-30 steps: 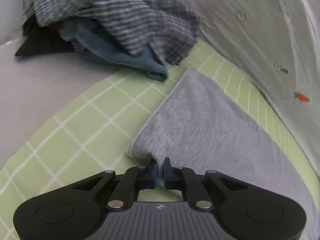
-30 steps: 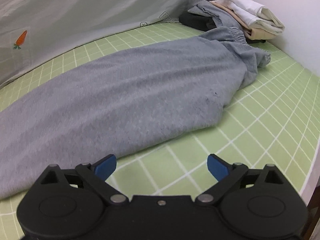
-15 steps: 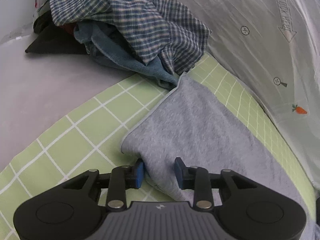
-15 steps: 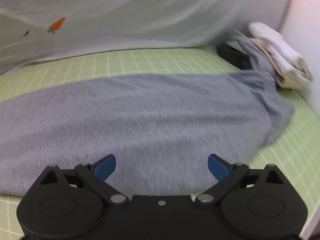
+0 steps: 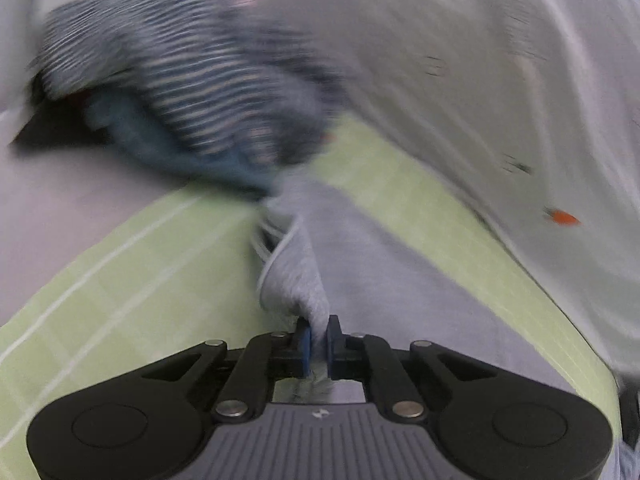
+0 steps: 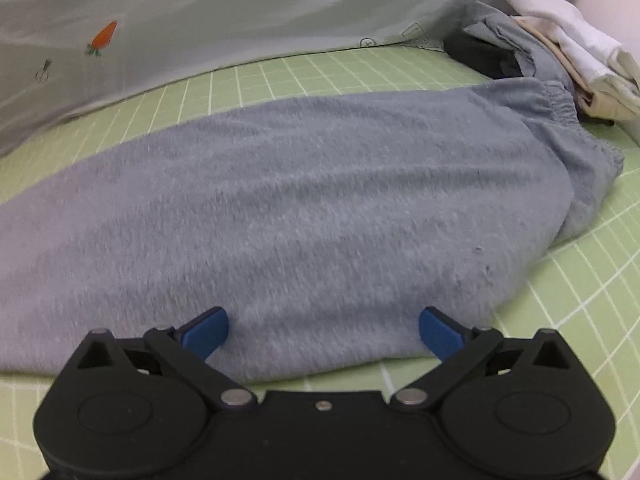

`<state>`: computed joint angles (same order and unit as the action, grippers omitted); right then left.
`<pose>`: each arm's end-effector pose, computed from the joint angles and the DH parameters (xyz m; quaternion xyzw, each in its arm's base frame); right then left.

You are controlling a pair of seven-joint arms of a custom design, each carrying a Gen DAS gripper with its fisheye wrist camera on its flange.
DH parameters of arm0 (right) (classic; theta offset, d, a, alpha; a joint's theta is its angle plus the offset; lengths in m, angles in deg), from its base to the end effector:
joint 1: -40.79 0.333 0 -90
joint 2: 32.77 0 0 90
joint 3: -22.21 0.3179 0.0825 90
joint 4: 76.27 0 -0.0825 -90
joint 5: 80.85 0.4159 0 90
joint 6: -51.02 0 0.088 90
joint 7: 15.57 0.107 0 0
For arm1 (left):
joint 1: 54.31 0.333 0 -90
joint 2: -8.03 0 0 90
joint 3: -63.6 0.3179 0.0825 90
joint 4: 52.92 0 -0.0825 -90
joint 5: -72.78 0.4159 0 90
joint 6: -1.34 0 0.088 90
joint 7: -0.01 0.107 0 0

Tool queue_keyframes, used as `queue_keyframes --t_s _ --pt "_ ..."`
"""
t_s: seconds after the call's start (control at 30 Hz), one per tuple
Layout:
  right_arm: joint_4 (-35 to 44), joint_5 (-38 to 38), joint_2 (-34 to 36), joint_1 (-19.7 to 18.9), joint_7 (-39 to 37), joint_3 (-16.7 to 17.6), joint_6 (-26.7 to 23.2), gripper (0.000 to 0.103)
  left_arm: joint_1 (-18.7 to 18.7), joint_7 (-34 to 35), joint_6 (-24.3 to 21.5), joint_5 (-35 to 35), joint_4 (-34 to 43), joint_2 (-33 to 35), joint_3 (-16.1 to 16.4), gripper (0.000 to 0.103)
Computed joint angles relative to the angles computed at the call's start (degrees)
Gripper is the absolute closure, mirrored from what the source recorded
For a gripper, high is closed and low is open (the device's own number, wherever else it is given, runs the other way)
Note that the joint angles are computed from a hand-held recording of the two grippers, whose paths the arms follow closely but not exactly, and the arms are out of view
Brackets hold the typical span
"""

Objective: Fold clothes
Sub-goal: 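Release the edge with the left gripper and smooth the folded pants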

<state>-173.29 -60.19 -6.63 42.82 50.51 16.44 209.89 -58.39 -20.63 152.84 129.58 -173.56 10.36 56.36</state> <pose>0.7379 -0.0536 0.3879 -0.6970 0.6421 -0.2125 0.2381 0.5950 -0.1410 0.4285 -0.8788 0.2780 -0.2977 0.2485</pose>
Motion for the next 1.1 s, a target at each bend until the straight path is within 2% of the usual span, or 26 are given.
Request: queue_keyframes --t_s 0.07,0.13,0.17,0.23,0.3,0.33,0.4,0.43,0.5,0.53,0.57,0.63,0.73,0.83,0.9,1.0,1.1 --pt "-0.07 0.08 -0.10 -0.08 -0.13 0.05 -0.16 0.000 -0.69 5.40 1.61 1.11 4.30 3.09 -0.53 0.096" --pt "-0.19 0.20 -0.22 -0.20 -0.34 0.13 -0.26 0.000 -1.56 13.81 4.15 -0.03 8.83 6.91 -1.05 0.096" --pt "-0.08 0.35 -0.15 -0.32 -0.47 0.21 -0.34 0.000 -1.85 19.98 5.31 -2.62 10.96 9.00 -1.63 0.096" --pt "-0.38 0.87 -0.28 -0.67 -1.25 0.59 -0.02 0.000 -1.54 36.04 5.84 -12.00 14.91 13.34 -4.39 0.095" --pt "-0.35 1.32 -0.17 -0.89 -1.84 0.79 0.16 0.000 -1.63 49.48 1.82 -18.63 18.96 17.21 -7.29 0.089" --pt "-0.35 1.36 -0.20 -0.86 -1.89 0.73 0.03 0.000 -2.39 52.66 -0.01 -19.48 19.90 18.01 -7.48 0.088" --pt "0.22 0.90 0.00 -0.50 -1.25 0.25 -0.89 0.000 -3.61 56.37 -0.85 -20.33 19.72 17.86 -7.01 0.077" --pt "0.53 0.56 0.07 -0.32 -0.81 0.01 -1.47 0.000 -3.66 57.18 0.37 -21.35 18.60 16.91 -6.65 0.072" --pt "0.95 -0.68 0.02 0.44 0.55 -0.68 -2.28 0.000 -4.04 56.19 2.91 -22.96 15.70 14.19 -5.19 0.051" --pt "1.16 -1.31 -0.01 0.76 1.23 -0.95 -2.69 0.000 -4.66 54.45 3.90 -22.77 14.29 12.73 -3.99 0.046" --pt "0.92 -1.35 -0.35 0.92 1.59 -0.79 -2.05 0.000 -5.65 51.19 4.31 -20.92 12.93 11.23 -2.39 0.037" --pt "0.82 -0.28 -0.99 0.66 1.33 0.38 -1.14 0.000 -6.83 43.54 4.14 -16.41 10.14 8.10 0.02 0.031" --pt "2.77 5.32 -0.99 -1.47 -3.84 4.95 -1.99 0.000 -6.83 35.18 -1.77 -12.77 9.12 6.15 0.83 0.026" --pt "6.59 10.18 0.52 -2.18 -8.04 8.03 -6.06 0.000 -5.88 35.15 -9.41 -14.88 10.57 7.29 -0.01 0.025" --pt "10.21 12.06 2.43 -1.81 -9.07 9.04 -10.71 0.001 -5.19 35.15 -9.84 -15.92 10.13 7.40 -0.29 0.025" --pt "15.25 14.89 5.50 -1.39 -11.40 10.68 -16.53 0.010 -4.30 35.87 -8.62 -18.36 9.78 7.81 -0.73 0.025" --pt "19.87 16.18 8.35 -0.38 -12.14 11.42 -21.03 0.016 -4.44 38.13 -9.57 -19.63 10.38 8.65 -1.30 0.025"
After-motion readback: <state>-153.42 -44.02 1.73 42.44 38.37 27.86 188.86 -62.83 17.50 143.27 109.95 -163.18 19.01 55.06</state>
